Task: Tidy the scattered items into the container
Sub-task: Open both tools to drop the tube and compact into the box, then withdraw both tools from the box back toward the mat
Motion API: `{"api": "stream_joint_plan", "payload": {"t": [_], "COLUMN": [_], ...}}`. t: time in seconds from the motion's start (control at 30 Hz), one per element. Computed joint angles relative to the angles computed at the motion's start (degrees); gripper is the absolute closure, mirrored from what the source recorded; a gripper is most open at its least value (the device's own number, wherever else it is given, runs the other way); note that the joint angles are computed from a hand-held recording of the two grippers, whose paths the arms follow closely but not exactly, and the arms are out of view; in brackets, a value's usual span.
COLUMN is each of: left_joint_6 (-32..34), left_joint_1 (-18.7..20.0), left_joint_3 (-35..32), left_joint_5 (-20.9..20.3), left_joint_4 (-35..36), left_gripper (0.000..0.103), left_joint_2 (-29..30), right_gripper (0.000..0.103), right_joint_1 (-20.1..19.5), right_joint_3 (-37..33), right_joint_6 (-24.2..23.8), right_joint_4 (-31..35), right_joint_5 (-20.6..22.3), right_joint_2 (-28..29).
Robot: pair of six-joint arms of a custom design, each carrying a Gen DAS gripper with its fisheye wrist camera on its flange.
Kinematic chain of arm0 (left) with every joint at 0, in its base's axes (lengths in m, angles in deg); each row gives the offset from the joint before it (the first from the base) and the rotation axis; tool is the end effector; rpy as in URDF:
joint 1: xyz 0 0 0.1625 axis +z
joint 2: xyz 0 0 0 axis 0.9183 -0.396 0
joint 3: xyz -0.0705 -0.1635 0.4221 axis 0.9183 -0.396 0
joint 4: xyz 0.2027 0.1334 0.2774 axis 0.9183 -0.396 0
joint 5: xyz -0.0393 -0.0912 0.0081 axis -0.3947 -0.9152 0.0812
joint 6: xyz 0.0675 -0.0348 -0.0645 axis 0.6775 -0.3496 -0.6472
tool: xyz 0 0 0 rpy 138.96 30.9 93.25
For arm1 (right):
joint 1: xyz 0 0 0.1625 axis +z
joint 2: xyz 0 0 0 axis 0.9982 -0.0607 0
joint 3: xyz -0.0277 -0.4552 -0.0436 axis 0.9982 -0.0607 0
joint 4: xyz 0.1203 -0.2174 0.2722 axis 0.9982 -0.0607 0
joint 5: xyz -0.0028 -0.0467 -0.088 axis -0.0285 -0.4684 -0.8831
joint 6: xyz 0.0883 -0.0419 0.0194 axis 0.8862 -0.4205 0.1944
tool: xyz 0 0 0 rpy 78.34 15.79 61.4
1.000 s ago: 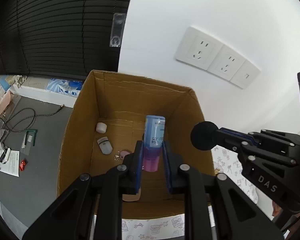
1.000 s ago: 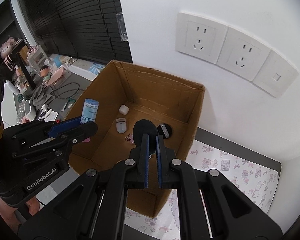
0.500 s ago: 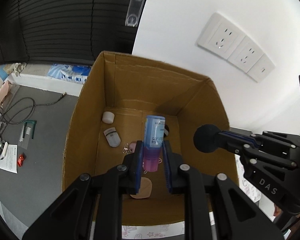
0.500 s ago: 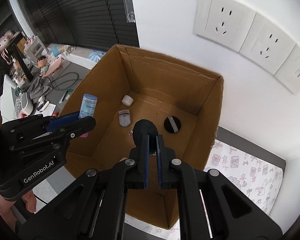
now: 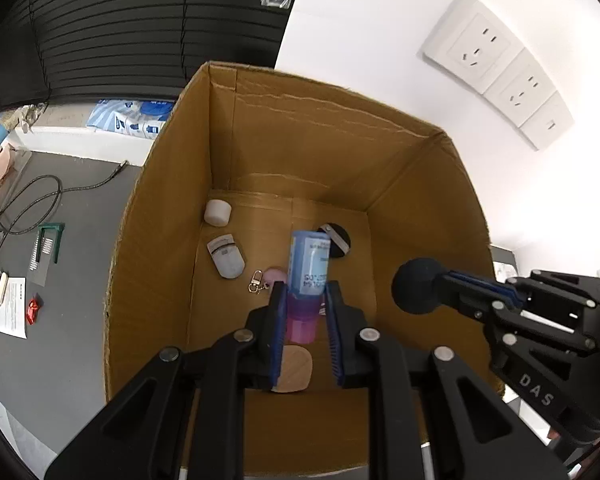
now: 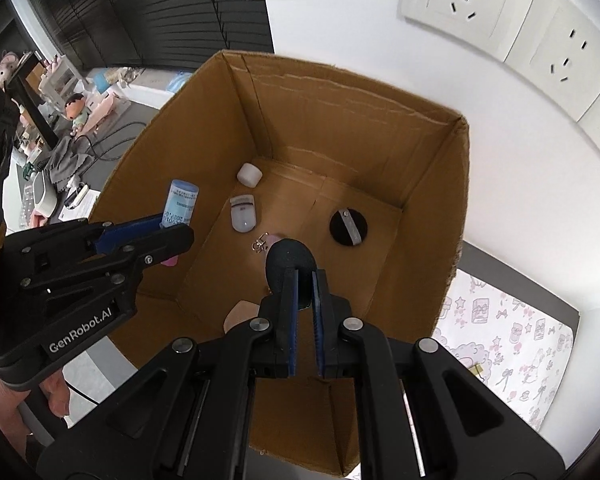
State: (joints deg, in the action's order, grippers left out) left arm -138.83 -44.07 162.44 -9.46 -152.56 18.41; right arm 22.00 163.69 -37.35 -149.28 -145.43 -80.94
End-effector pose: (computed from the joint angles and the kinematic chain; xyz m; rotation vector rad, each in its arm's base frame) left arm -0.4425 -0.3981 0.1166 -0.1943 2.4823 -0.7552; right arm 0.2422 -0.4646 0.3550 0.9920 -2.4000 0.0448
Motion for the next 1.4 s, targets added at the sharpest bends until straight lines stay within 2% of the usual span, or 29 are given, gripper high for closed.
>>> {"api": "stream_joint_plan", "payload": {"t": [0.4,0.43,0.47,0.5,0.53,0.57,0.6,0.63,0.77,0.8,1.4], "left_joint_6": [1.68,1.59,1.60,1.71,2.09,2.32,2.28,2.17,1.73,1.36,-2.12], "left_joint_1": [1.06,0.95,0.91,0.88,0.81,0.75,0.66,0.57,0.30,0.08,-2.61], "left_joint_3": [-0.63,-0.93,-1.04,-1.28,-1.38,-1.57,-1.89,-2.44,-3.43,-3.62,-8.16], "left_joint_5": [-3.09,-2.90,-2.83,-2.92,-2.94,-2.79,-2.68,-2.60,-2.49,-2.24,0.27], "left_joint_4": [-1.71,-1.16,-0.87,-0.59,-0.65,-0.42,0.27,1.57,4.09,4.72,10.87], "left_gripper": [0.083,0.076,0.059,0.046,0.023,0.011,0.010,0.009,0.003,0.002,0.000], "left_joint_2": [1.56,1.74,1.79,1.91,2.00,2.11,2.17,2.30,2.40,2.39,3.59], "right_gripper": [0.092,0.088,0.083,0.072,0.055,0.045,0.030,0.023,0.009,0.000,0.000], "right_joint_1": [-0.73,-0.63,-0.51,-0.42,-0.34,-0.32,-0.31,-0.31,-0.96,-1.28,-2.72], "right_joint_3": [-0.16,-0.22,-0.19,-0.15,-0.09,0.00,0.09,0.15,-0.29,-0.43,-0.38], "right_joint_6": [0.28,0.24,0.07,-0.15,-0.36,-0.57,-0.78,-0.94,-0.15,0.12,-1.62], "right_joint_4": [1.29,1.13,0.80,0.37,-0.17,-0.78,-1.41,-1.86,-1.61,-1.38,-2.51], "right_joint_5": [-0.61,-0.93,-1.26,-1.39,-1.37,-1.28,-1.21,-1.16,-0.66,-0.11,0.90], "right_joint_2": [-0.84,-1.00,-1.16,-1.42,-1.72,-2.03,-2.39,-2.71,-3.75,-4.05,-8.31]}}
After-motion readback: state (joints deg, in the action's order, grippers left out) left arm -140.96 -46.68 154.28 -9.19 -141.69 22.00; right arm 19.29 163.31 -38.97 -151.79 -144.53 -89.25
